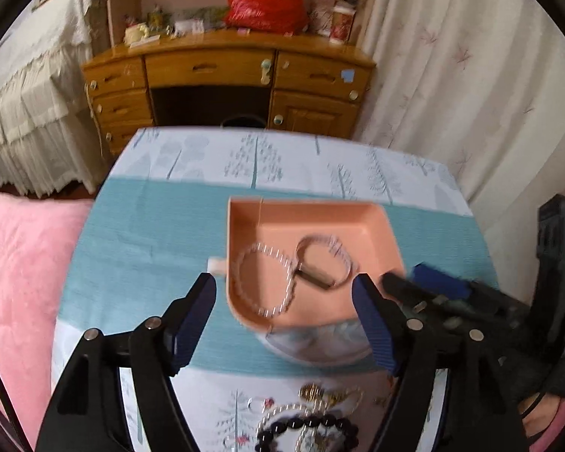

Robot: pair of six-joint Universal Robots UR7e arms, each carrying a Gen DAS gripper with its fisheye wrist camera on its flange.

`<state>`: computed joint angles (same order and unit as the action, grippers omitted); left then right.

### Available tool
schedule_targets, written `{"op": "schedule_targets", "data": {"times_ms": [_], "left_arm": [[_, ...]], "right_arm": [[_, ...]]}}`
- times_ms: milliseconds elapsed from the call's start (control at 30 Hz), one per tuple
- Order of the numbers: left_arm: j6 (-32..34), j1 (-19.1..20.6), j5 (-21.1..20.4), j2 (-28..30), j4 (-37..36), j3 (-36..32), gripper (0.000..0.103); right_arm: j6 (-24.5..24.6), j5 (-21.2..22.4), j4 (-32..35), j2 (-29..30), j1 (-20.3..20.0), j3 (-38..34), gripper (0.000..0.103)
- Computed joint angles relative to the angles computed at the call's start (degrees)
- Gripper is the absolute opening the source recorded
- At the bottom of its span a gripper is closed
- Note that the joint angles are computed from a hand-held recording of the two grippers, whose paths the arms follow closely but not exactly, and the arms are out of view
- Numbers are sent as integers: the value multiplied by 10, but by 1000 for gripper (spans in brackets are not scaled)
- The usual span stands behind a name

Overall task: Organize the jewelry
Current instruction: 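Carry the watch and pearls into the pink tray and open the right gripper, then grasp the black bead bracelet with the left gripper while the right grasps gold chains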

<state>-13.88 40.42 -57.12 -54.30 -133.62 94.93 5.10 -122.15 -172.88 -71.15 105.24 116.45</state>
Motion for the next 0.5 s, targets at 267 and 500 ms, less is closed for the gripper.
{"op": "schedule_targets", "data": {"times_ms": [267,500], "left_arm": [[-91,10,-14,-39,89,41,82],[-164,18,-47,-73,174,68,84]], "right_arm": [[85,-59,8,-52,2,54,77],[220,-156,58,-90,36,113,78]]}}
